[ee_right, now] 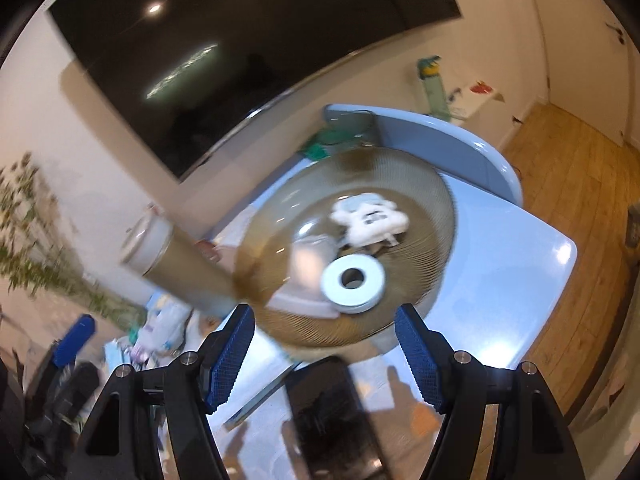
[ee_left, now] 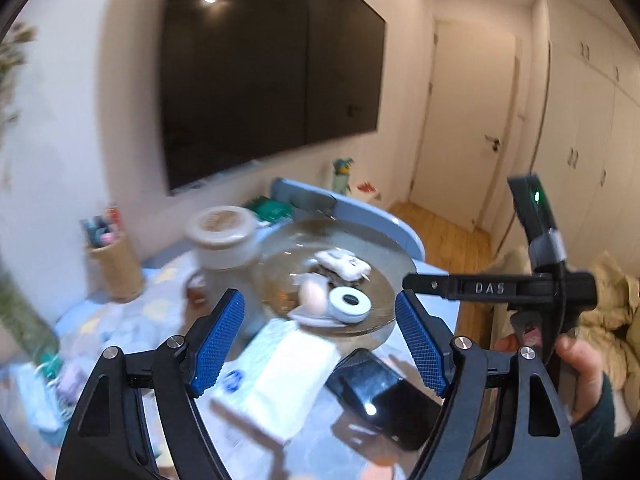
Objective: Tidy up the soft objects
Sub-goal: 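Open both grippers to release the pouch and cup into the dish, then move both open grippers back over the table items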
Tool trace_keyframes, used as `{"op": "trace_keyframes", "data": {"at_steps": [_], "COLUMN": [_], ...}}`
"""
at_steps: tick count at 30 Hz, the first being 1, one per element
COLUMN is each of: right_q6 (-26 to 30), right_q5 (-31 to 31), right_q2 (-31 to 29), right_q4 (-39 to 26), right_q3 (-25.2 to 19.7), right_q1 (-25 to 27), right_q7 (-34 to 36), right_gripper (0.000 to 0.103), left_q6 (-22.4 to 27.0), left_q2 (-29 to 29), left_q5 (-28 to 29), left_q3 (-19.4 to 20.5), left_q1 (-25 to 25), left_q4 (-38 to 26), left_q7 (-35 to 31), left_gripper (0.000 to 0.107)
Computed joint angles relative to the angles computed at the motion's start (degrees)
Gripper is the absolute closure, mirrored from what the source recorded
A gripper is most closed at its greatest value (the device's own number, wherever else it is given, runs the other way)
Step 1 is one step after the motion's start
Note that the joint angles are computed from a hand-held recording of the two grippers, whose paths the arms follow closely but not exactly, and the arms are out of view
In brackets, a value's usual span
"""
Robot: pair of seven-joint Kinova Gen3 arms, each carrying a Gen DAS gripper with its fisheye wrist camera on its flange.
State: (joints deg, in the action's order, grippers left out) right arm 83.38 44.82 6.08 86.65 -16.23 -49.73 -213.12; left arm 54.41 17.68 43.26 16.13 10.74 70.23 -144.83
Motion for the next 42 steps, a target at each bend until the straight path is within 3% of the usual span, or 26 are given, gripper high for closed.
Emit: {"op": "trace_keyframes", "data": {"at_steps": [5, 10, 17, 22, 26, 31, 34, 40, 42], "right_q6": [0.66, -4.63, -17.88, -21.11, -24.04, -22.45, -25.63, -29.66, -30.54], "right_q5": [3.28, 5.79, 3.63, -0.18, -3.32, -6.93, -8.43, -13.20, -14.46], "right_q2": [4.58, 10.53, 21.77, 30.32, 33.99, 35.65, 34.33, 32.61, 32.29], "right_q4": [-7.03, -13.67, -22.90, -29.24, -30.09, -31.71, -28.87, -27.88, -29.40], "right_q3": [0.18, 2.67, 5.44, 6.98, 8.77, 12.19, 14.22, 16.77, 17.21], "right_q1": [-3.83, -7.09, -6.71, -6.20, -5.81, -7.02, -7.50, -7.41, -6.82], "right_q7": [3.75, 9.44, 20.79, 29.29, 31.72, 33.51, 32.88, 35.51, 37.76], "right_gripper": [0.032, 0.031, 0.031, 0.031, 0.031, 0.031, 0.031, 0.031, 0.015], "left_q6": [-2.91, -0.04, 1.35, 2.04, 0.92, 1.72, 4.29, 7.97, 5.40], "left_q2": [-7.47, -9.05, -4.38, 0.76, 3.78, 8.00, 8.95, 7.75, 7.18], "left_q5": [3.18, 6.94, 6.35, 7.89, 7.81, 3.73, 4.75, 3.87, 1.61], "left_q3": [-4.22, -9.48, -11.47, -9.87, -8.88, -8.46, -6.44, -6.28, -6.93], "left_q1": [-6.34, -13.31, -18.77, -22.36, -23.52, -23.54, -25.88, -24.96, -22.02], "left_q4": [6.61, 8.77, 12.08, 14.77, 16.50, 15.03, 13.75, 11.94, 11.48], "left_q7": [-2.74, -3.62, -3.37, -7.16, -8.41, -4.02, -4.76, -3.58, -1.09], "left_gripper": [0.031, 0.031, 0.031, 0.031, 0.031, 0.033, 0.033, 0.031, 0.031]}}
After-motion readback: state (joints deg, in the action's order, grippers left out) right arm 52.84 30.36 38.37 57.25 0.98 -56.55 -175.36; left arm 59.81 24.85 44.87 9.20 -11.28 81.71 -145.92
